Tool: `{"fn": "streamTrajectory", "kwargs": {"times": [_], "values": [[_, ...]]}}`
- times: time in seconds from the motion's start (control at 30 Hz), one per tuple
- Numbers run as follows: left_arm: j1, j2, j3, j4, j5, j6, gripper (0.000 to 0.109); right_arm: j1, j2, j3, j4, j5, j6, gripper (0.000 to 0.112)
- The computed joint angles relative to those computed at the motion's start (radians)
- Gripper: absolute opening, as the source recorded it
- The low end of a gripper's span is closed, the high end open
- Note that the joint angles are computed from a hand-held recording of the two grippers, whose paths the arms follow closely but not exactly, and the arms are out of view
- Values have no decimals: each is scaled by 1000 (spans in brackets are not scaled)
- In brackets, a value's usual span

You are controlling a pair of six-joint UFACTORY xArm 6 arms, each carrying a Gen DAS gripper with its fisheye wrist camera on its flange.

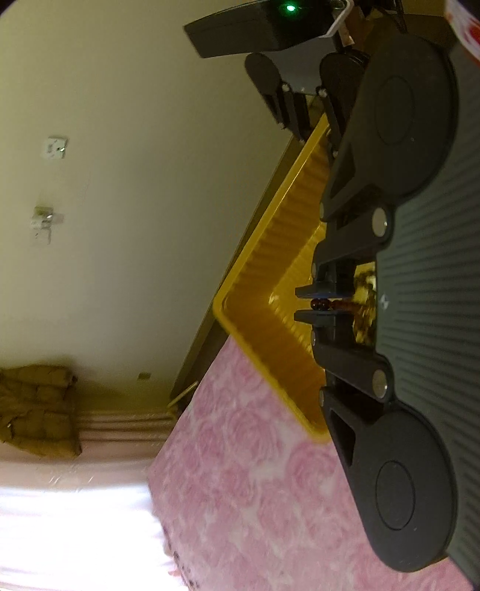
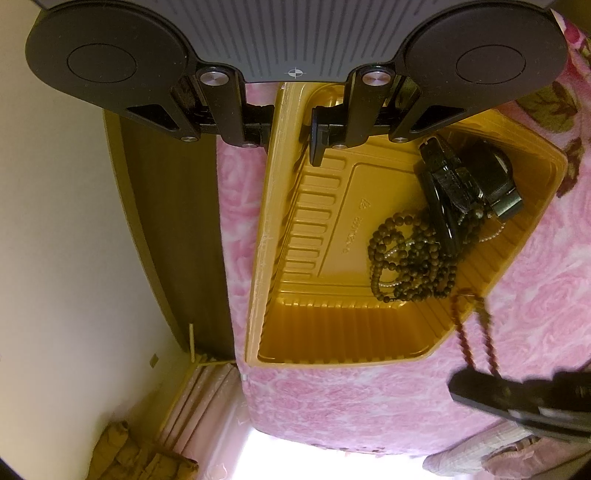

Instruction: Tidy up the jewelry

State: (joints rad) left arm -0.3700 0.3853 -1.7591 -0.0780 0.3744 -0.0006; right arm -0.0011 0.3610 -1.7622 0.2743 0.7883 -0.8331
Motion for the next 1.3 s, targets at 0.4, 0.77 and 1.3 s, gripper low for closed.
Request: {"fn": "streamTrajectory", "kwargs": {"times": [0.4,0.77,1.3], "values": [[7,4,28,-44,3,-33,21,-25,52,-80,86,79,-27,15],[106,-289,429,353,-85,-515,31,-100,191,-255,261,236,7,15],[80,-672,811,782,124,-1124,92,-153,-78,97,521,20,76,78]]}}
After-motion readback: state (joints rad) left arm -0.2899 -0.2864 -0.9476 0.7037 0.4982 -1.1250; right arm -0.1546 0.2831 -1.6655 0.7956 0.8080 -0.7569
